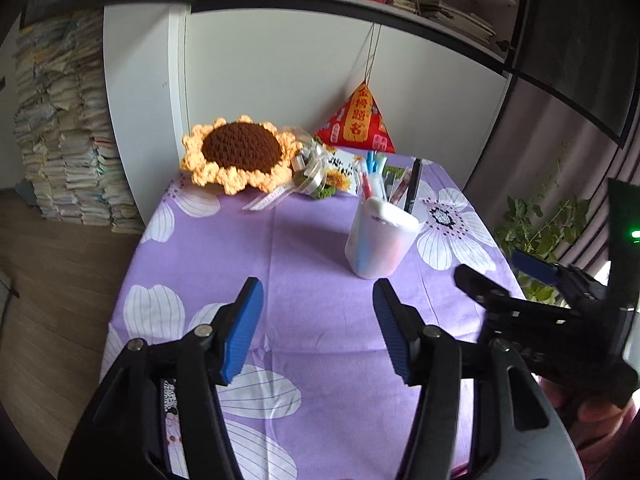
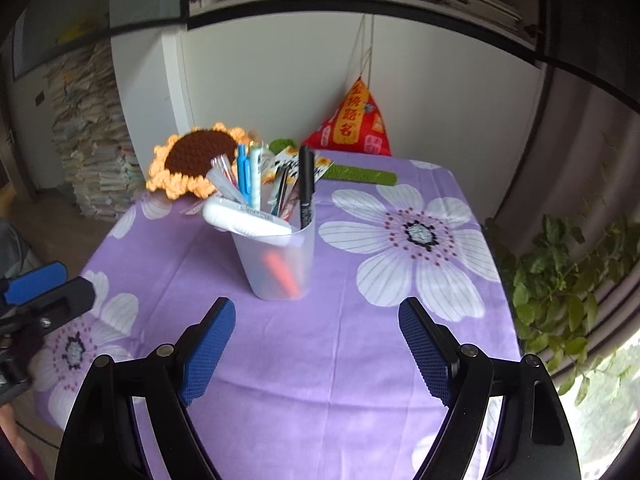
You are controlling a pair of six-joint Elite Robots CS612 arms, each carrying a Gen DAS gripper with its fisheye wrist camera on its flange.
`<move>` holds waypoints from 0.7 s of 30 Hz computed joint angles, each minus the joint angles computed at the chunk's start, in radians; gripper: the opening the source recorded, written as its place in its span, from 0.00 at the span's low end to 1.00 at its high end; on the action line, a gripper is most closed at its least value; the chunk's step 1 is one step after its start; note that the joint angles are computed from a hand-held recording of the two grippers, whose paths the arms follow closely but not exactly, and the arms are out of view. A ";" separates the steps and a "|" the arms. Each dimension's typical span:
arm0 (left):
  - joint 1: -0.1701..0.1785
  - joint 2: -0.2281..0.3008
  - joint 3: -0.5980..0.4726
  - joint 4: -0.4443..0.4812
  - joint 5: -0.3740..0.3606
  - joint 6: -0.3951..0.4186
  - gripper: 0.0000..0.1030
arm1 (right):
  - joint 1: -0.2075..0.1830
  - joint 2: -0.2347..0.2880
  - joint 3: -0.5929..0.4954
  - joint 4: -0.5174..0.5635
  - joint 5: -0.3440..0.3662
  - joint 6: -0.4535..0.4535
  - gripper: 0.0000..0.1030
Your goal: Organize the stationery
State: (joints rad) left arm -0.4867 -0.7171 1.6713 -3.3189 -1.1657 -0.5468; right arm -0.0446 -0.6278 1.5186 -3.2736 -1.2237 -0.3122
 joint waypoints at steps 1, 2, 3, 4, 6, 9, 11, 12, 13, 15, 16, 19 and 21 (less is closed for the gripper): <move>-0.008 -0.004 0.004 -0.006 0.028 0.009 0.57 | -0.007 -0.012 0.016 -0.009 0.005 0.013 0.82; -0.015 -0.006 0.008 -0.013 0.048 0.016 0.58 | -0.013 -0.025 0.032 -0.014 0.007 0.025 0.82; -0.022 -0.010 0.012 -0.021 0.066 0.027 0.59 | -0.019 -0.035 0.044 -0.015 0.014 0.031 0.82; -0.029 -0.013 0.016 -0.029 0.083 0.037 0.61 | -0.026 -0.046 0.058 -0.022 0.029 0.040 0.82; -0.046 -0.021 0.027 -0.056 0.125 0.058 0.65 | -0.039 -0.068 0.088 -0.054 0.049 0.058 0.82; -0.071 -0.031 0.040 -0.090 0.189 0.093 0.69 | -0.048 -0.095 0.129 -0.112 0.039 0.071 0.83; -0.094 -0.040 0.054 -0.131 0.245 0.129 0.72 | -0.055 -0.116 0.161 -0.158 0.032 0.067 0.85; -0.101 -0.043 0.058 -0.146 0.260 0.142 0.73 | -0.059 -0.127 0.178 -0.185 0.032 0.065 0.88; -0.113 -0.049 0.067 -0.180 0.285 0.166 0.75 | -0.063 -0.136 0.194 -0.214 0.035 0.063 0.89; -0.131 -0.056 0.079 -0.231 0.320 0.199 0.81 | -0.070 -0.154 0.226 -0.275 0.037 0.065 0.91; -0.138 -0.060 0.084 -0.246 0.333 0.207 0.84 | -0.074 -0.162 0.239 -0.296 0.036 0.070 0.91; -0.155 -0.079 0.105 -0.274 0.354 0.202 0.85 | -0.090 -0.189 0.280 -0.345 0.049 0.100 0.91; -0.163 -0.090 0.117 -0.285 0.355 0.198 0.87 | -0.100 -0.205 0.301 -0.359 0.065 0.118 0.91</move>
